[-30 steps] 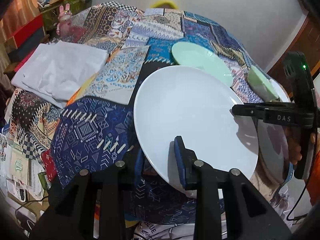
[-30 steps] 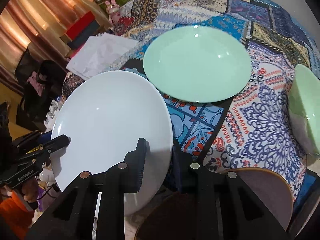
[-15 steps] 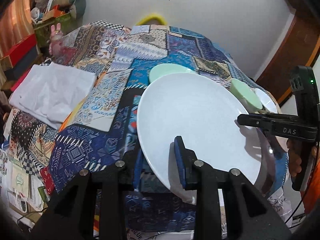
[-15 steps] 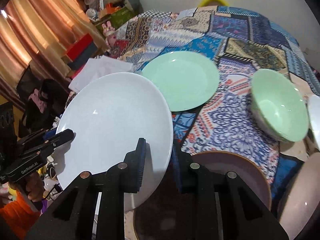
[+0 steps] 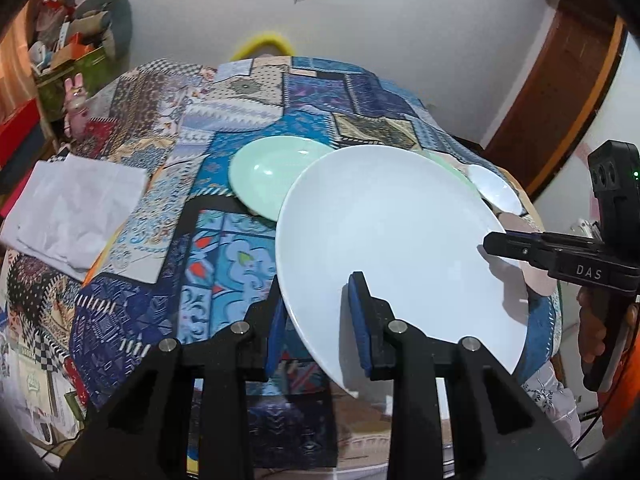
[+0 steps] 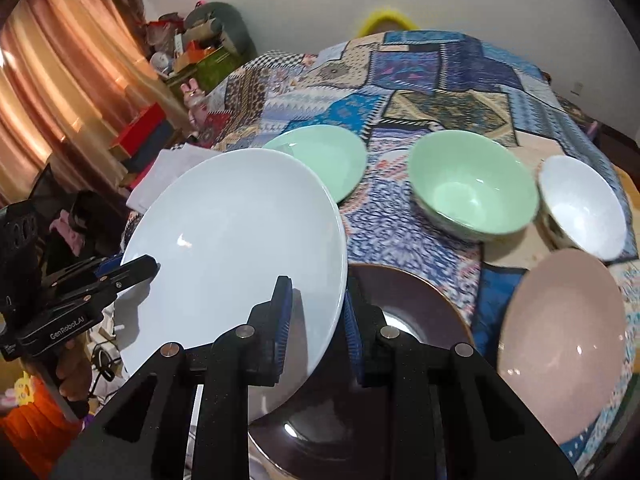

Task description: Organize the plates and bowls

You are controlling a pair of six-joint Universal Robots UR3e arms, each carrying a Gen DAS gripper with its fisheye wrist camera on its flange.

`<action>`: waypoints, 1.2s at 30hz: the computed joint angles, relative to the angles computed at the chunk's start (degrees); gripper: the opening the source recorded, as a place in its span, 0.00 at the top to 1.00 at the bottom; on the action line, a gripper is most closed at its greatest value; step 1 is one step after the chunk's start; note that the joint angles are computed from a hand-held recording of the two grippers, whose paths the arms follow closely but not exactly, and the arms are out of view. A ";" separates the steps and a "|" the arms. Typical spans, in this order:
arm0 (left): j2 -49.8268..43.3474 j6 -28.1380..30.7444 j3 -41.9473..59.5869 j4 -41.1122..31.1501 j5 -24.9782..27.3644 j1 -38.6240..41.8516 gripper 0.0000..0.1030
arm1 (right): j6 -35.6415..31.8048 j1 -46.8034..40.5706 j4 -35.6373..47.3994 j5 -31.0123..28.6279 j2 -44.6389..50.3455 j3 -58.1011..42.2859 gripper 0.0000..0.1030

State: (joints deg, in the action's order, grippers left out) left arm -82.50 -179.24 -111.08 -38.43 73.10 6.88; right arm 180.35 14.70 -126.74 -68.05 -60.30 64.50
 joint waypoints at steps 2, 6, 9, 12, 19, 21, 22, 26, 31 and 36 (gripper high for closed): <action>-0.71 -0.40 1.05 0.04 0.70 -1.67 0.71 | 0.58 -0.90 -1.46 0.45 -1.73 2.91 0.78; -2.37 -1.13 3.22 -0.34 1.80 -4.58 0.71 | 0.96 -2.43 -3.90 0.80 -5.34 8.77 0.78; -4.00 -1.61 4.80 -0.38 2.91 -6.93 0.71 | 1.16 -3.58 -6.16 0.78 -8.36 13.85 0.78; -5.50 -2.14 6.25 -0.75 3.57 -8.87 0.71 | 1.16 -4.91 -7.57 1.35 -10.81 17.89 0.78; -8.25 -2.56 8.63 -2.13 4.05 -11.77 0.71 | 1.15 -7.57 -9.26 3.10 -14.70 24.76 0.78; -8.80 -2.76 9.02 -2.55 4.44 -12.56 0.71 | 1.24 -7.98 -9.60 3.43 -15.04 25.96 0.77; -9.09 -2.79 9.21 -2.68 4.73 -12.89 0.71 | 1.24 -8.12 -9.74 3.55 -15.14 26.55 0.77; -10.69 -3.20 10.12 -3.41 5.75 -14.25 0.71 | 1.32 -8.94 -10.79 4.21 -15.72 29.33 0.77; -12.91 -2.97 10.97 -4.83 4.85 -14.52 0.71 | 1.46 -9.71 -12.08 4.35 -15.89 31.75 0.77; -14.40 -2.69 11.37 -5.12 5.20 -15.00 0.71 | 1.09 -10.15 -12.03 4.77 -15.02 32.34 0.77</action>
